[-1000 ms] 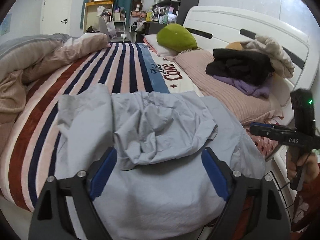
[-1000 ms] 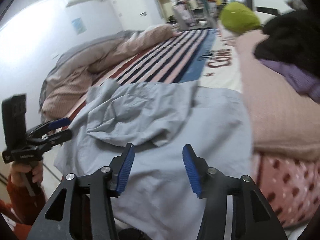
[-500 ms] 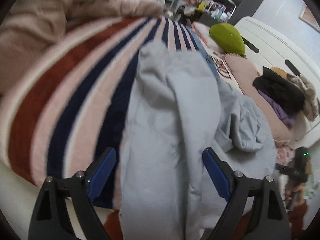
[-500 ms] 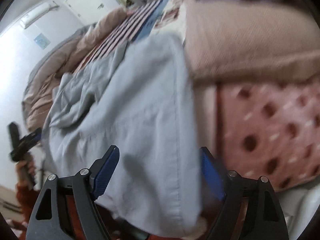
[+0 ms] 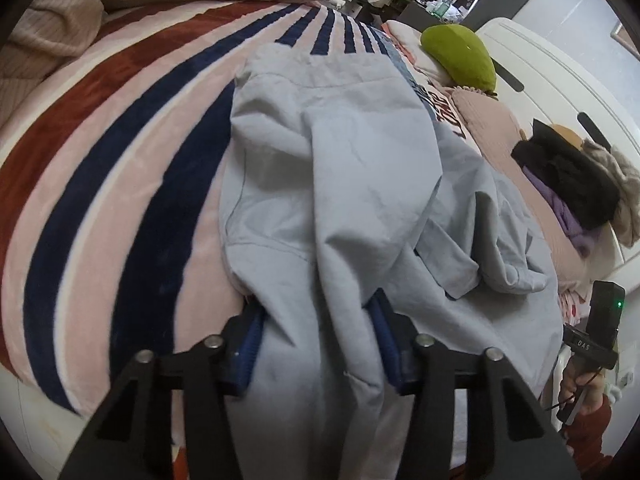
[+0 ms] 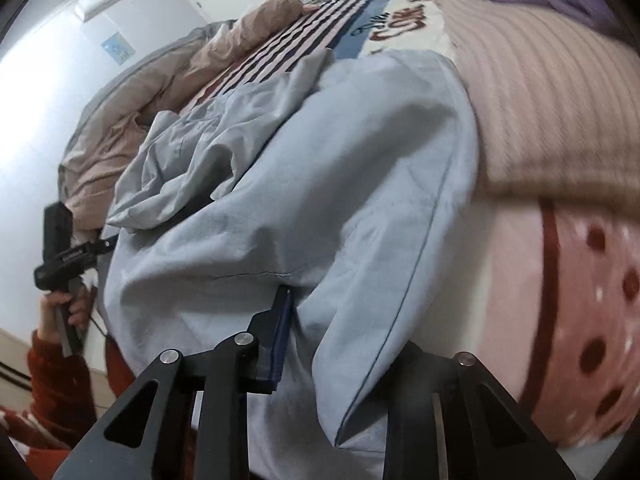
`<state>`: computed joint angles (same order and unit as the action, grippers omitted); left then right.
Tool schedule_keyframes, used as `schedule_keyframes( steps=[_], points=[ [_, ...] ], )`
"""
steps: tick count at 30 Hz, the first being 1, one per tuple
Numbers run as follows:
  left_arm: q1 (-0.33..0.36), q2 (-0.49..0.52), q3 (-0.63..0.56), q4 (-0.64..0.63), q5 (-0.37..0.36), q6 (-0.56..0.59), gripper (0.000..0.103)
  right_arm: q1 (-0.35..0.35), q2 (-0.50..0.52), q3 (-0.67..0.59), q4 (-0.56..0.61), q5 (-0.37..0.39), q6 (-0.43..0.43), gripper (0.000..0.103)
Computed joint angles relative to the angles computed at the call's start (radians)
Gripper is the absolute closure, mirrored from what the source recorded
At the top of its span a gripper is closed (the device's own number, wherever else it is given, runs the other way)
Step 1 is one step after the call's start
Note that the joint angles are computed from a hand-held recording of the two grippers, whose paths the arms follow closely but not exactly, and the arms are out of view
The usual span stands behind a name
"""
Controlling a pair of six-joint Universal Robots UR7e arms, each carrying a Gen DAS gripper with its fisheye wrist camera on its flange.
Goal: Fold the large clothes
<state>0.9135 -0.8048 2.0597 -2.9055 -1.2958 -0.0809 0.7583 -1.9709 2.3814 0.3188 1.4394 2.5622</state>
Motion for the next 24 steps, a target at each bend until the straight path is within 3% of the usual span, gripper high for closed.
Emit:
schedule_keyframes(
  steps=[7,10,13,14,15,16,17,18,21,24],
  points=[
    [-0.011,0.114,-0.193,0.046,0.043,0.053,0.061,0.23,0.14,-0.172,-0.049,0.202,0.112,0.087],
    [-0.006,0.182,-0.297,0.079,0.065,0.069,0.061,0.276,0.222,-0.267,-0.038,0.258,0.144,0.087],
    [0.013,0.205,-0.338,0.105,0.053,0.065,0.053,0.266,0.27,-0.31,-0.017,0.27,0.159,0.086],
    [0.02,0.2,-0.329,0.093,0.042,0.07,0.048,0.247,0.26,-0.304,-0.011,0.248,0.162,0.082],
    [0.025,0.187,-0.309,0.077,0.038,0.078,0.036,0.228,0.234,-0.281,-0.018,0.235,0.166,0.076],
    [0.025,0.172,-0.287,0.059,0.057,0.08,0.028,0.233,0.217,-0.264,-0.03,0.259,0.17,0.073],
    [0.023,0.15,-0.251,0.023,0.085,0.075,0.019,0.236,0.194,-0.243,-0.037,0.287,0.17,0.061],
    [0.027,0.123,-0.215,-0.009,0.083,0.069,0.019,0.236,0.172,-0.222,-0.041,0.3,0.172,0.055],
    [0.046,0.016,-0.091,-0.067,0.02,0.019,0.019,0.206,-0.009,-0.106,-0.04,0.259,0.123,0.054],
    [0.045,-0.059,-0.003,-0.084,0.002,-0.018,0.017,0.256,-0.13,-0.049,-0.038,0.281,0.104,0.054]
  ],
)
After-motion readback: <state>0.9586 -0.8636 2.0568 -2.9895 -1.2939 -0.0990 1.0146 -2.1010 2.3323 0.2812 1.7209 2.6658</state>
